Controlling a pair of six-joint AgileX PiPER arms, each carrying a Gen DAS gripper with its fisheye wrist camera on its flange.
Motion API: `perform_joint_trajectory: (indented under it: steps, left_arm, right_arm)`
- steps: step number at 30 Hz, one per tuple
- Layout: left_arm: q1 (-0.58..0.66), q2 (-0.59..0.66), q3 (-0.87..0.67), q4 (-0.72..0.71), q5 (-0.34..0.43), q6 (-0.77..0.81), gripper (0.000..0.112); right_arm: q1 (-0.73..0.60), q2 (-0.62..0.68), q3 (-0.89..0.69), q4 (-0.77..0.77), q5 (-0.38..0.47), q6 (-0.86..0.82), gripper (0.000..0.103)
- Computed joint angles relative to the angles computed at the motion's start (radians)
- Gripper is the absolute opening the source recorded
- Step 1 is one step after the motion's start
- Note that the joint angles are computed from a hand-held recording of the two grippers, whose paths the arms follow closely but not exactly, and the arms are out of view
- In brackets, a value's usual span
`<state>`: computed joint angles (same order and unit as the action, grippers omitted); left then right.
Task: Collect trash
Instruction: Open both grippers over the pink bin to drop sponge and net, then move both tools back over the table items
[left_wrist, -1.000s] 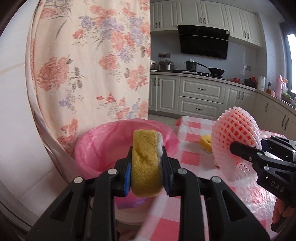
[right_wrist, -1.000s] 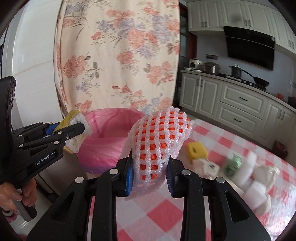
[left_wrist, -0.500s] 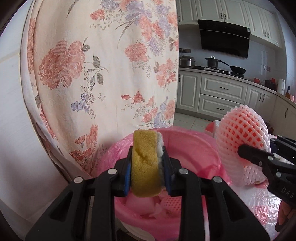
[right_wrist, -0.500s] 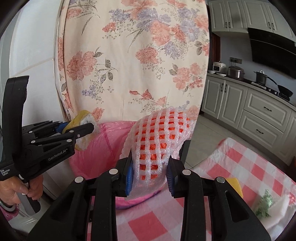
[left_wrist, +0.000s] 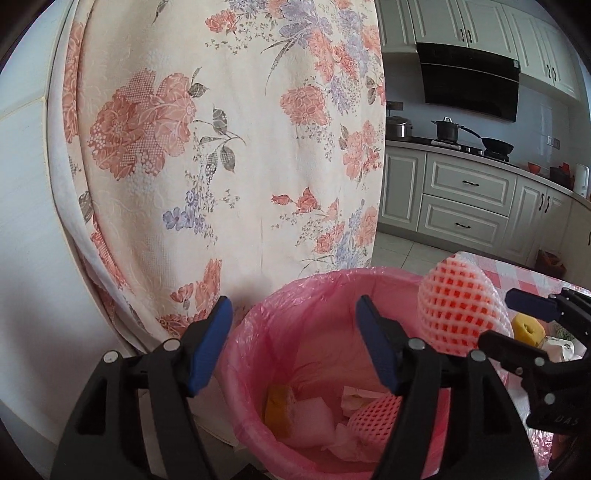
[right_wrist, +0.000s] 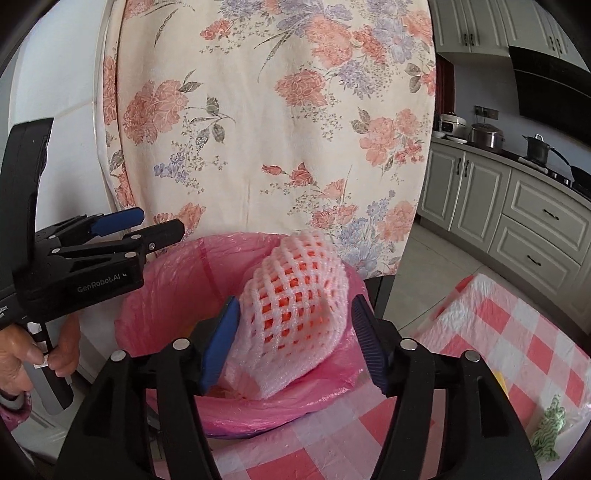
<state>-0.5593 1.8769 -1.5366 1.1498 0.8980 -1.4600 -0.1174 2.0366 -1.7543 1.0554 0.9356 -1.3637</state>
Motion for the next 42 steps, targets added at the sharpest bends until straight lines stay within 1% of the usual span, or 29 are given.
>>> perform_joint_trajectory:
  steps: [3,6,9,14,16,20,22,23,25,29,31,34,38,40,42]
  left_arm:
    - [-0.019,-0.007,0.015,0.009,0.020,-0.028,0.070]
    - [-0.043,-0.017,0.033,0.026,0.041,-0.065,0.074]
    - [-0.070,-0.025,0.041,0.036,0.072,-0.084,0.075]
    - [-0.118,-0.037,0.042,0.044,0.099,-0.093,0.079]
    - [-0.148,-0.032,0.036,0.049,0.114,-0.099,0.080]
    - [-0.206,-0.014,0.025,0.062,0.124,-0.141,0.089]
    - [-0.233,0.009,0.001,0.063,0.130,-0.146,0.090]
    - [-0.251,0.025,-0.017,0.061,0.138,-0.149,0.092]
    - [-0.278,0.050,-0.046,0.056,0.137,-0.160,0.095]
    - [-0.340,0.119,-0.120,0.064,0.137,-0.174,0.097]
    - [-0.369,0.158,-0.163,0.070,0.123,-0.171,0.097]
    - [-0.402,0.226,-0.258,0.053,0.123,-0.113,0.097]
    - [-0.434,0.326,-0.401,0.007,0.082,-0.026,0.097]
    - [-0.439,0.383,-0.488,-0.049,0.050,0.041,0.097]
    - [-0.446,0.446,-0.588,-0.099,0.053,0.120,0.097]
  right_arm:
    - [-0.022,-0.017,0.026,0.021,0.014,-0.014,0.060]
    - [-0.054,-0.042,0.062,0.065,0.042,-0.043,0.067]
    - [-0.084,-0.076,0.107,0.089,0.057,-0.066,0.067]
    - [-0.144,-0.132,0.189,0.122,0.067,-0.117,0.067]
    - [-0.168,-0.149,0.220,0.133,0.063,-0.134,0.067]
    - [-0.236,-0.182,0.295,0.146,0.043,-0.172,0.067]
    - [-0.270,-0.188,0.318,0.144,0.036,-0.183,0.067]
    - [-0.270,-0.188,0.318,0.144,0.036,-0.183,0.067]
    - [-0.315,-0.189,0.334,0.142,0.030,-0.188,0.069]
    - [-0.398,-0.189,0.357,0.146,-0.006,-0.207,0.073]
    - [-0.440,-0.187,0.363,0.149,-0.014,-0.218,0.074]
    - [-0.505,-0.183,0.368,0.154,-0.026,-0.215,0.075]
    - [-0.581,-0.174,0.380,0.163,-0.028,-0.226,0.076]
    - [-0.617,-0.162,0.379,0.160,-0.035,-0.220,0.076]
    - [-0.650,-0.146,0.372,0.156,-0.041,-0.220,0.076]
